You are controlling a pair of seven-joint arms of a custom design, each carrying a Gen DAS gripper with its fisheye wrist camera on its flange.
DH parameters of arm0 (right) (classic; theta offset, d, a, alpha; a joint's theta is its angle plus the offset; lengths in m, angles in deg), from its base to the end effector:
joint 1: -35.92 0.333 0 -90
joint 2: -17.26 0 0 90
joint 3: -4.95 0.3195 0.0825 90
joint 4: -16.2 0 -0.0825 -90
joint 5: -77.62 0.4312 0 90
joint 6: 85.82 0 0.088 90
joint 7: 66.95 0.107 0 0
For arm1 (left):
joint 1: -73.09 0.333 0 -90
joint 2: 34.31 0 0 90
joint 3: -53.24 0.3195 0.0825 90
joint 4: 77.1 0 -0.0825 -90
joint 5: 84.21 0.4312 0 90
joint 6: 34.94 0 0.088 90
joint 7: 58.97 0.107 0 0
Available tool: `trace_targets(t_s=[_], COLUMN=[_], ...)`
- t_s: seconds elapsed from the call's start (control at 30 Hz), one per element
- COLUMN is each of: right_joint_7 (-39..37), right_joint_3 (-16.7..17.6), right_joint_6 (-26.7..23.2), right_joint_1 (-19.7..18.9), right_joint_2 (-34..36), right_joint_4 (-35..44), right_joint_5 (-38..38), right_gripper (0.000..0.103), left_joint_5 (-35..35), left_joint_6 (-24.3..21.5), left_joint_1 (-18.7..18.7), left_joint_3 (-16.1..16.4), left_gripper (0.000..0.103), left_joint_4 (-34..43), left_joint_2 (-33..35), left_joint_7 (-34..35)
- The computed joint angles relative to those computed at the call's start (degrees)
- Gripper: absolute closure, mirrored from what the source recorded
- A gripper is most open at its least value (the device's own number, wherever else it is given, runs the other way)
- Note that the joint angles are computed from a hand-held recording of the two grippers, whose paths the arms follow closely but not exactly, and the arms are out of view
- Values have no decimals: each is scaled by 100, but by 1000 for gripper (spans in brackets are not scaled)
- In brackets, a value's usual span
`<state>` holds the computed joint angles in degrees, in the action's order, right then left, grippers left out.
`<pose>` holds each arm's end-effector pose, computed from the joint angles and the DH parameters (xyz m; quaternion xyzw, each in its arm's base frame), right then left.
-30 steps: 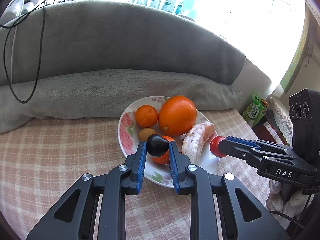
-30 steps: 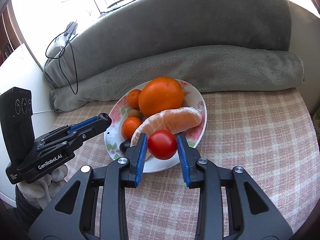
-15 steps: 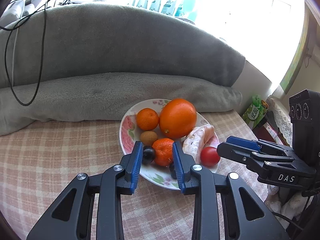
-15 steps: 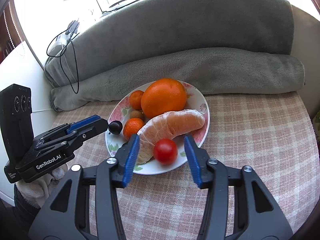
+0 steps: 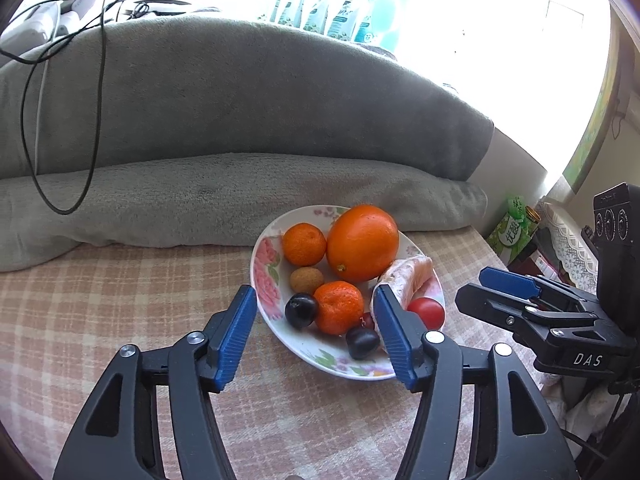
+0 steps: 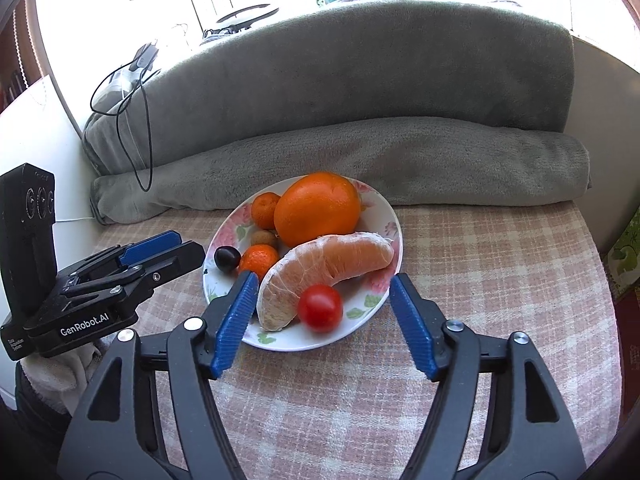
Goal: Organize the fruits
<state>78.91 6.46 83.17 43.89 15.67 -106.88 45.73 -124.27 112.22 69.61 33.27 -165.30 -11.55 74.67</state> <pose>0.6033 0.1362 0.4839 -0.5366 0.7331 -0.2360 0.3447 0.7178 -0.2558 0.4944 -0.4107 0.8015 -0.4313 0.0537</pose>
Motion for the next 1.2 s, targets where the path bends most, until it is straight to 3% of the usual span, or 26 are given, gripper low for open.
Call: trace_targets(t_s=[0.1, 0.37, 0.63, 1.2], right_joint_7=[247, 526, 998, 1936], right_joint_3=[5, 38, 97, 362], right_joint_6=[-17, -85, -246, -1177], right_joint_1=[-38, -76, -121, -91], right_joint_2=[-46, -76, -167, -464], right_joint_4=[-10, 15, 30, 143], right_joint_5=[-239, -538, -1114, -2428], right_gripper=[18, 11, 10, 2], left_joint_5=[-37, 29, 19, -146], left_joint_6=[77, 194, 237, 395], left_joint_1=[10, -7, 10, 9], left_joint_3=[-5, 22, 29, 125], left_gripper=[29, 24, 24, 22], left_joint_4=[-47, -145, -264, -639], left_joint_2=[-34, -104, -196, -536], left_joint_7=[8, -16, 28, 158])
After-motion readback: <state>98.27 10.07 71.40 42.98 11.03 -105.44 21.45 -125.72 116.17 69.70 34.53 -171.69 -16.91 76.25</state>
